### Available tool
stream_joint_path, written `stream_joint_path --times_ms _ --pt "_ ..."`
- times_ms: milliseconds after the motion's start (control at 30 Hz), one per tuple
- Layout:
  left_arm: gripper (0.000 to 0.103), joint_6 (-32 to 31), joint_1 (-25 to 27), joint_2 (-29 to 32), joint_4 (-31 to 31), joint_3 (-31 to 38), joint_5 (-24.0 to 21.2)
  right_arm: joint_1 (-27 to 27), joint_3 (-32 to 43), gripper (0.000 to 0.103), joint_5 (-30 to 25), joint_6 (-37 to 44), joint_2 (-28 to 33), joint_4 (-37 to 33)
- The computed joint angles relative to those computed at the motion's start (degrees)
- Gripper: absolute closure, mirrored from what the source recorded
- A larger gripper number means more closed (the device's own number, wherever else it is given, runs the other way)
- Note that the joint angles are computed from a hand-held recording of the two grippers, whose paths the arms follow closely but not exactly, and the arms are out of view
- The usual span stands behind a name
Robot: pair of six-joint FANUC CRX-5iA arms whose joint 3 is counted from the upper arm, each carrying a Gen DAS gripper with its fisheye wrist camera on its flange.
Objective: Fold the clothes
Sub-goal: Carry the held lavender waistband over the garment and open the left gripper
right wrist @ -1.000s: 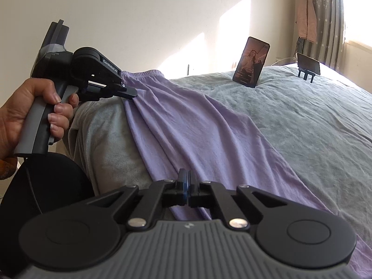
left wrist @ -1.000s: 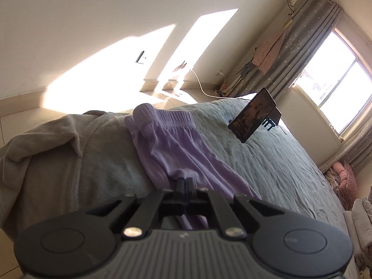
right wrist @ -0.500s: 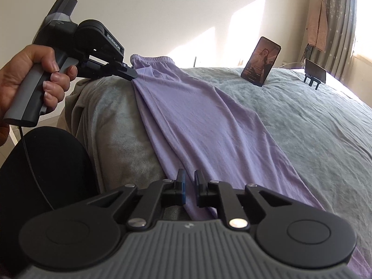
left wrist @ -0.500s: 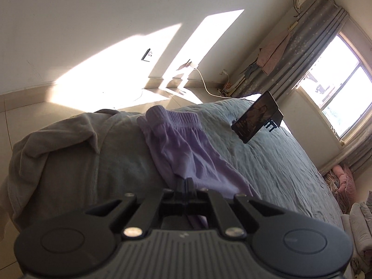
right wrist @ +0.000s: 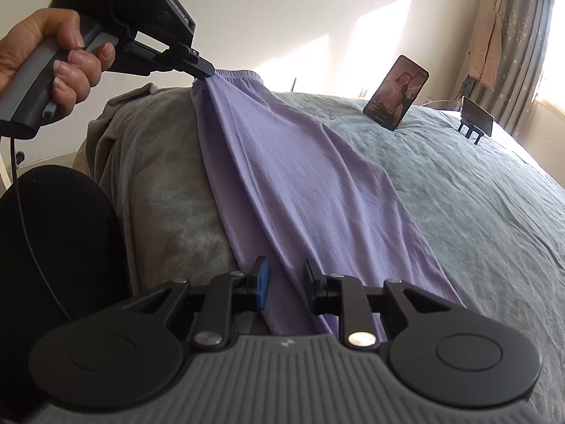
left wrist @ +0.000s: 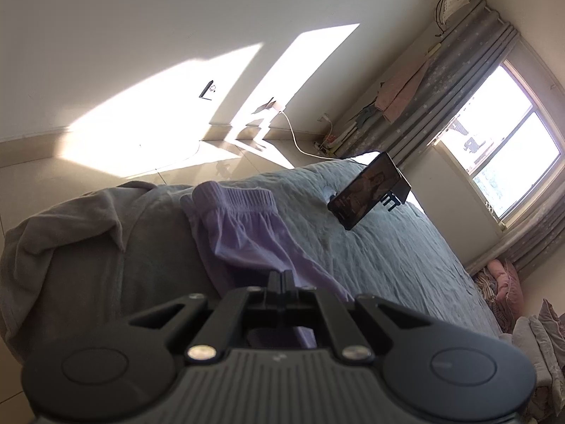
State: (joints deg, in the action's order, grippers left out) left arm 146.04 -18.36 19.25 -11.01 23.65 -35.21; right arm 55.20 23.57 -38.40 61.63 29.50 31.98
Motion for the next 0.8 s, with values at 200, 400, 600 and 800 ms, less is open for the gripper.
stream_joint_path --times_ms 200,400,600,800 --pt "0.103 0.28 0.09 0.00 -0.23 0.02 -1.24 -0.22 -1.63 0.103 0.77 -3.88 -0.71 3.23" --pt "0.103 0.97 -0.41 0.11 -2.59 1.25 -4.14 0.02 -0.26 0.103 0.42 1.70 -2.14 -3.65" --pt "0.103 -2.50 0.21 1.18 -0.86 2.37 -8.73 0.04 1.86 0.103 -2.37 6.00 -1.64 -8.87" --pt "0.101 -5.23 0.48 0.85 -0.44 1.80 -7.92 -0.49 3.42 0.097 -3.25 6.64 -0.86 -11.99"
